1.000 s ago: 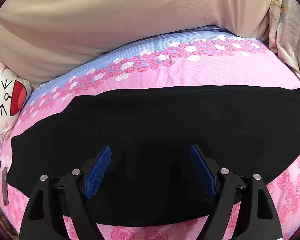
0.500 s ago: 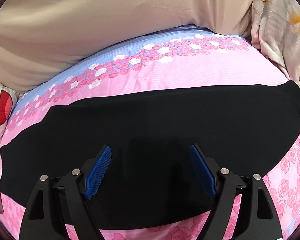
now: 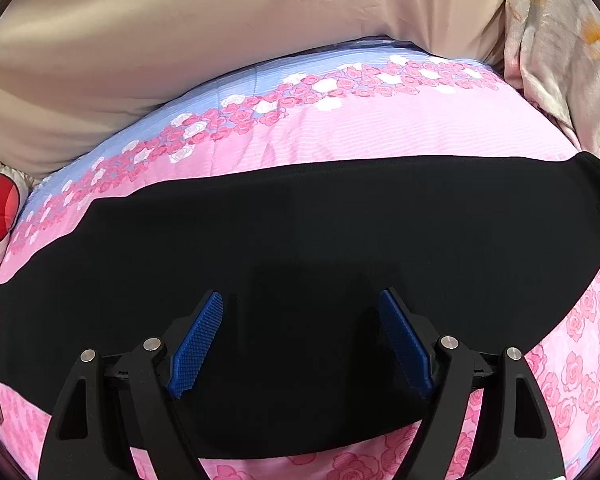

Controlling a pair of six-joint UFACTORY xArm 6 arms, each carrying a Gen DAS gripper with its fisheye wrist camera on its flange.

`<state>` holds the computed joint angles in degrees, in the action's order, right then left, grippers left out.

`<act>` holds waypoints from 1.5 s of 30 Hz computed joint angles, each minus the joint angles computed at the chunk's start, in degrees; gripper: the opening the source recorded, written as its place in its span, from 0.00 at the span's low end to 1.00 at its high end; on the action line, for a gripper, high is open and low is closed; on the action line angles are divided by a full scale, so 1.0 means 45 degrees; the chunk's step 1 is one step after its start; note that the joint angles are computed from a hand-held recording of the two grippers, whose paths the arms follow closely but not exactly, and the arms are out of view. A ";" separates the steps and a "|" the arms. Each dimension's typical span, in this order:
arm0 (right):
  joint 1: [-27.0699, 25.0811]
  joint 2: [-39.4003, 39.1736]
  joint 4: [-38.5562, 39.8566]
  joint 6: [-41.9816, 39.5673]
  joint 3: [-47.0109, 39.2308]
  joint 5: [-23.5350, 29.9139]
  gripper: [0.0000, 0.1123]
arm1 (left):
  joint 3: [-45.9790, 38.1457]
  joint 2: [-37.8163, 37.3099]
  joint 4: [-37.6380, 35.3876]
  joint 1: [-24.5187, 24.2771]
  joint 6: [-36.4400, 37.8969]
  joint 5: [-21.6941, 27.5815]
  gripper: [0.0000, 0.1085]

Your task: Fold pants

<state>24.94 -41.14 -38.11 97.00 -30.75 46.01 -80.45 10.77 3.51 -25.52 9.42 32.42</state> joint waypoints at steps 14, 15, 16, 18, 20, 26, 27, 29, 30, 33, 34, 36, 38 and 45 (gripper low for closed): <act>0.1391 0.3140 -0.1819 -0.0790 -0.4550 0.0363 0.15 | 0.0346 -0.0412 -0.1362 0.0735 0.0903 -0.0300 0.72; 0.1483 0.3672 -0.1886 -0.1096 -0.5160 0.0220 0.15 | 0.0326 -0.0420 -0.1458 0.0843 0.0950 -0.0311 0.72; 0.1574 0.4226 -0.1906 -0.1434 -0.5776 0.0085 0.15 | 0.0315 -0.0435 -0.1581 0.0995 0.1011 -0.0324 0.72; 0.1714 0.5687 -0.1717 -0.2369 -0.7331 -0.0393 0.15 | 0.0322 -0.0474 -0.1807 0.1283 0.1140 -0.0356 0.72; 0.1868 0.7078 -0.1396 -0.3226 -0.8780 -0.0778 0.15 | 0.0320 -0.0480 -0.1999 0.1639 0.1246 -0.0408 0.72; 0.2306 1.1216 0.0568 -0.6076 -1.3054 -0.1889 0.15 | 0.0360 -0.0436 -0.2313 0.2787 0.1498 -0.0493 0.72; 0.2401 1.1882 0.1003 -0.6567 -1.3786 -0.1933 0.15 | 0.0328 -0.0410 -0.2421 0.2953 0.1585 -0.0449 0.72; 0.2695 1.3357 0.1994 -0.7697 -1.5480 -0.1817 0.15 | 0.0331 -0.0401 -0.2707 0.3341 0.1835 -0.0409 0.72; 0.2822 1.4059 0.2437 -0.8215 -1.6341 -0.1638 0.15 | 0.0328 -0.0388 -0.2778 0.3493 0.1890 -0.0405 0.72; 0.3220 1.6356 0.3821 -0.9635 -1.9176 -0.0815 0.15 | 0.0364 -0.0397 -0.3181 0.4032 0.2249 -0.0334 0.72; 0.3306 1.7082 0.4229 -1.0045 -2.0069 -0.0472 0.15 | 0.0333 -0.0371 -0.3295 0.4157 0.2375 -0.0287 0.72; 0.3467 1.8371 0.4738 -1.0567 -2.1745 0.0363 0.15 | 0.0352 -0.0370 -0.3411 0.4367 0.2507 -0.0258 0.72; 0.3581 1.9495 0.4969 -1.0957 -2.3278 0.1242 0.17 | 0.0327 -0.0321 -0.3568 0.4563 0.2657 -0.0193 0.72; 0.3849 1.8283 0.4844 -1.0943 -2.1896 0.1004 0.39 | 0.0373 -0.0347 -0.4343 0.4976 0.3427 0.0060 0.72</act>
<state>42.27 41.13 -16.31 47.76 -129.28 50.53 -78.77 9.21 -16.03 -3.13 24.84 32.70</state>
